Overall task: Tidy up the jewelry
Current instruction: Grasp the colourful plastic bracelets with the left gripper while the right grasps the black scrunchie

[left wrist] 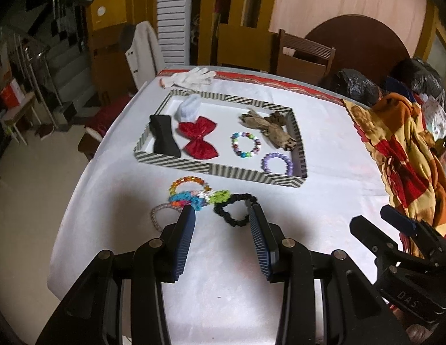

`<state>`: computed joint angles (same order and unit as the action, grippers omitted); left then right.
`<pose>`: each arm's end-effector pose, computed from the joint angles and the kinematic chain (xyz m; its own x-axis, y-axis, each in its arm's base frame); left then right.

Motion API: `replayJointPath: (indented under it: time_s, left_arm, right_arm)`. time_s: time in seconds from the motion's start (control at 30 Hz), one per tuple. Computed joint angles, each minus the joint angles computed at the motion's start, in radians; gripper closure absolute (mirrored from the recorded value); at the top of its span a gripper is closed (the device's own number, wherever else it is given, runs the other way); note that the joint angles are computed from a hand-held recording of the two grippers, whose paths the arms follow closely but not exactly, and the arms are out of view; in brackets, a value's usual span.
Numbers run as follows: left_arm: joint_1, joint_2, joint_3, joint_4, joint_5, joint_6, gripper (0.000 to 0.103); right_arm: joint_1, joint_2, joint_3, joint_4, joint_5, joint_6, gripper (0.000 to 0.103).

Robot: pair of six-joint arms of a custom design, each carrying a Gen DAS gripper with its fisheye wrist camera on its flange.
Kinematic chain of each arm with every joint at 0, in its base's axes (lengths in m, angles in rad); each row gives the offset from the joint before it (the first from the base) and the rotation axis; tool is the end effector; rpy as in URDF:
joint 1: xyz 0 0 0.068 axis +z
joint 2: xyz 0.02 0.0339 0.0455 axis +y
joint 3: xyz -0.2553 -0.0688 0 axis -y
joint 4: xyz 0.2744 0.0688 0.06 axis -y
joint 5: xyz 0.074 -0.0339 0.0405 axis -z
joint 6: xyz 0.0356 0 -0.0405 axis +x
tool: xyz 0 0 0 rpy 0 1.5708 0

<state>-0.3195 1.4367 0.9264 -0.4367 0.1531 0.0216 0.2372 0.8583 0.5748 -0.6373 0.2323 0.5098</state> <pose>0.3006 -0.1052 0.1962 -0.7619 0.2745 -0.5867 0.4115 0.9046 -0.1111 0.1954 0.0388 0.2011 -0.7209 0.3143 -0.6177 0.2962 0.9455 0.1354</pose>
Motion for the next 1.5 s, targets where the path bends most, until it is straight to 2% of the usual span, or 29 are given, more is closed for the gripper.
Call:
replayJointPath:
  time_s: [0.13, 0.57, 0.77, 1.0, 1.5]
  left_arm:
    - [0.075, 0.059, 0.028, -0.027, 0.045, 0.004, 0.058]
    - [0.241, 0.253, 0.120, -0.050, 0.094, 0.047, 0.058]
    - [0.255, 0.324, 0.170, -0.053, 0.101, 0.055, 0.058]
    - [0.229, 0.396, 0.222, -0.068, 0.153, 0.129, 0.058]
    - [0.190, 0.522, 0.334, -0.108, 0.162, 0.198, 0.058]
  right_arm:
    - [0.011, 0.053, -0.003, 0.032, -0.010, -0.007, 0.026]
    - [0.035, 0.352, 0.011, 0.245, -0.085, -0.035, 0.026]
    - [0.017, 0.471, 0.045, 0.315, -0.119, -0.053, 0.026]
    - [-0.003, 0.596, 0.103, 0.371, -0.132, -0.085, 0.026]
    - [-0.035, 0.721, 0.160, 0.414, -0.163, -0.105, 0.026]
